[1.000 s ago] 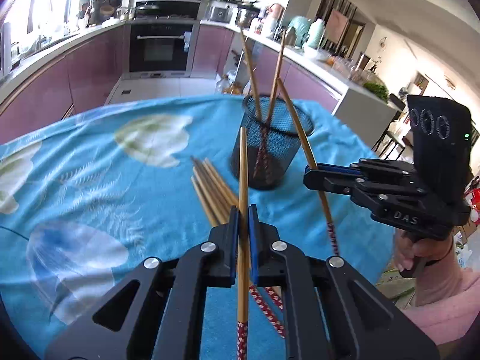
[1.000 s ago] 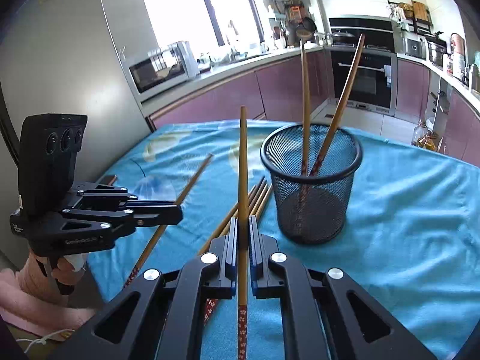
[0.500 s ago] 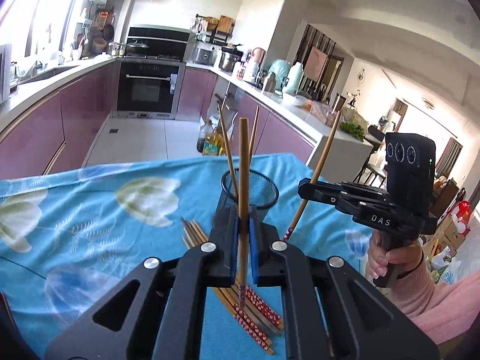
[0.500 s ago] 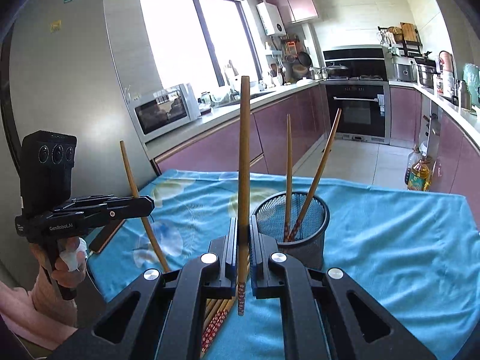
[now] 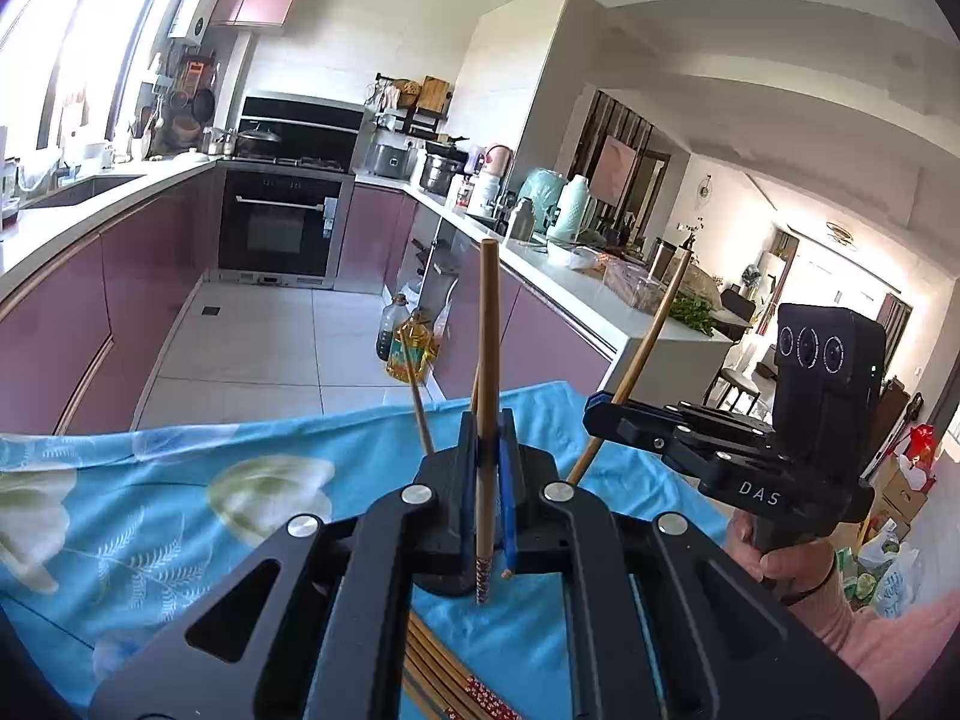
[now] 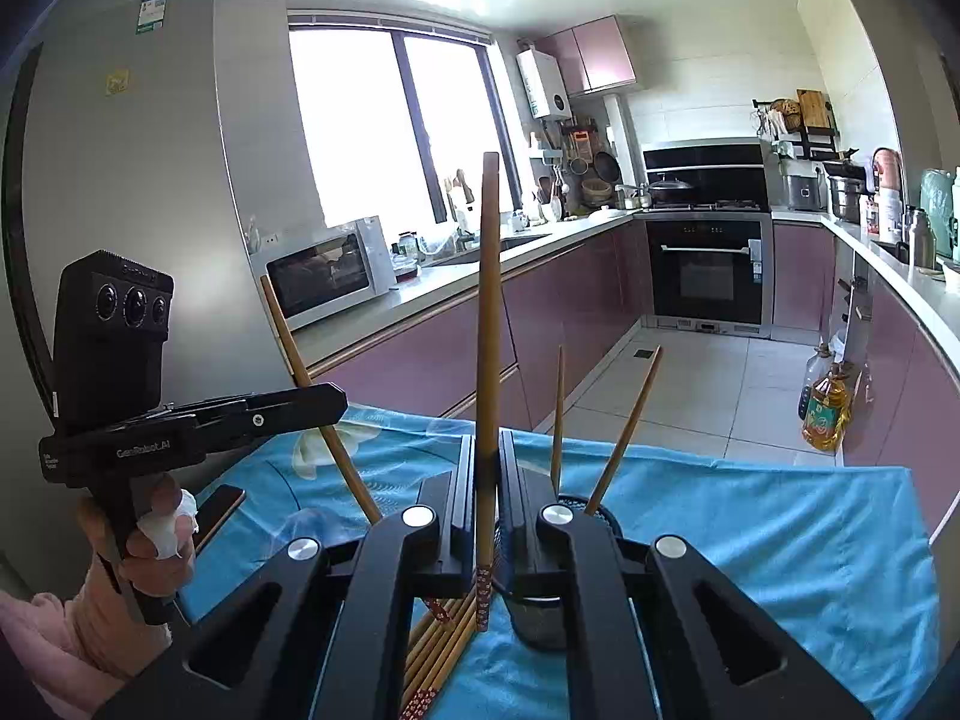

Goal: Organize utensils
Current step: 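Carry the chopstick over the mesh cup, lower it in, open the right tool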

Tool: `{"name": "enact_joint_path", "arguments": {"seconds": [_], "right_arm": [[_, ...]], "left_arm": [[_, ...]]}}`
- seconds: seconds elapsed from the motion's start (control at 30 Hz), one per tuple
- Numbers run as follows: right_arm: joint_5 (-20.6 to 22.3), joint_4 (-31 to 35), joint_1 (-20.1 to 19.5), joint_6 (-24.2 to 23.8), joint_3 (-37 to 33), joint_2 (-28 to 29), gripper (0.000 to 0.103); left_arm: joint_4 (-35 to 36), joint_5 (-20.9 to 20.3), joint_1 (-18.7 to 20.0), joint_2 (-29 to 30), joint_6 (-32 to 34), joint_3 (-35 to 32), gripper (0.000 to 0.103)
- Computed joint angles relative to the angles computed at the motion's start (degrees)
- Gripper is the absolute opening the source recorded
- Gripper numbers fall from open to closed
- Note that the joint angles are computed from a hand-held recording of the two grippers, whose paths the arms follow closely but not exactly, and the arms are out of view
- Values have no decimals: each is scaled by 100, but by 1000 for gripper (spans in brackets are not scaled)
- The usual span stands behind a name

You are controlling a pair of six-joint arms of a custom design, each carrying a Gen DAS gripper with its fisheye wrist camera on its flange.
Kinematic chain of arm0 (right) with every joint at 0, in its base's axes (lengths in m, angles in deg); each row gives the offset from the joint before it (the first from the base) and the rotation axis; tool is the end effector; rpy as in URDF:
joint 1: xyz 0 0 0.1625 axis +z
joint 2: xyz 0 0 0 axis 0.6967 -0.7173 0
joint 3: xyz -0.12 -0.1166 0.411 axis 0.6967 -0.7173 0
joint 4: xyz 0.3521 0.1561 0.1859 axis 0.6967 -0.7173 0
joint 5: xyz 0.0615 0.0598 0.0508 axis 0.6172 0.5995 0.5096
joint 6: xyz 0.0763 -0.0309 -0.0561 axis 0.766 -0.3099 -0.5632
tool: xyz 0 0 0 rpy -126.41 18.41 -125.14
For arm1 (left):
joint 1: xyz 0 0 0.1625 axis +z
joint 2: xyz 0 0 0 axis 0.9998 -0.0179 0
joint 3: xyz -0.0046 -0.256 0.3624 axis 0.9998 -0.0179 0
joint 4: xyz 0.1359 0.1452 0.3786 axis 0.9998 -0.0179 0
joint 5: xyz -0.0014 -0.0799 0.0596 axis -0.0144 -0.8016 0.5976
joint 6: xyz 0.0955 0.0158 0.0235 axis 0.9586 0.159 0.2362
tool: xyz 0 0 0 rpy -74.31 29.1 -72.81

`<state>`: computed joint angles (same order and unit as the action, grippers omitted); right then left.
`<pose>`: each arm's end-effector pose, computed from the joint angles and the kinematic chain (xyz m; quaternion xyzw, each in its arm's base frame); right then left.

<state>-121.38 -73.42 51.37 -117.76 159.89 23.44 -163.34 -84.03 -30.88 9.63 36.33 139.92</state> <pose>0.2268 -0.7881 0.2539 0.4137 -0.8424 0.3435 0.0352 -0.2587 -0.7416 0.2440 0.2693 0.8486 -0.4406 0.1151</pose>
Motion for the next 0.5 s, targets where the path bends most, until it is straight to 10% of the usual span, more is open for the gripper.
{"name": "enact_joint_path", "arguments": {"seconds": [0.5], "right_arm": [[-323,15,66,93,-669,446,6]], "left_arm": [[280,481,-153,576,258,-1018,7]]}}
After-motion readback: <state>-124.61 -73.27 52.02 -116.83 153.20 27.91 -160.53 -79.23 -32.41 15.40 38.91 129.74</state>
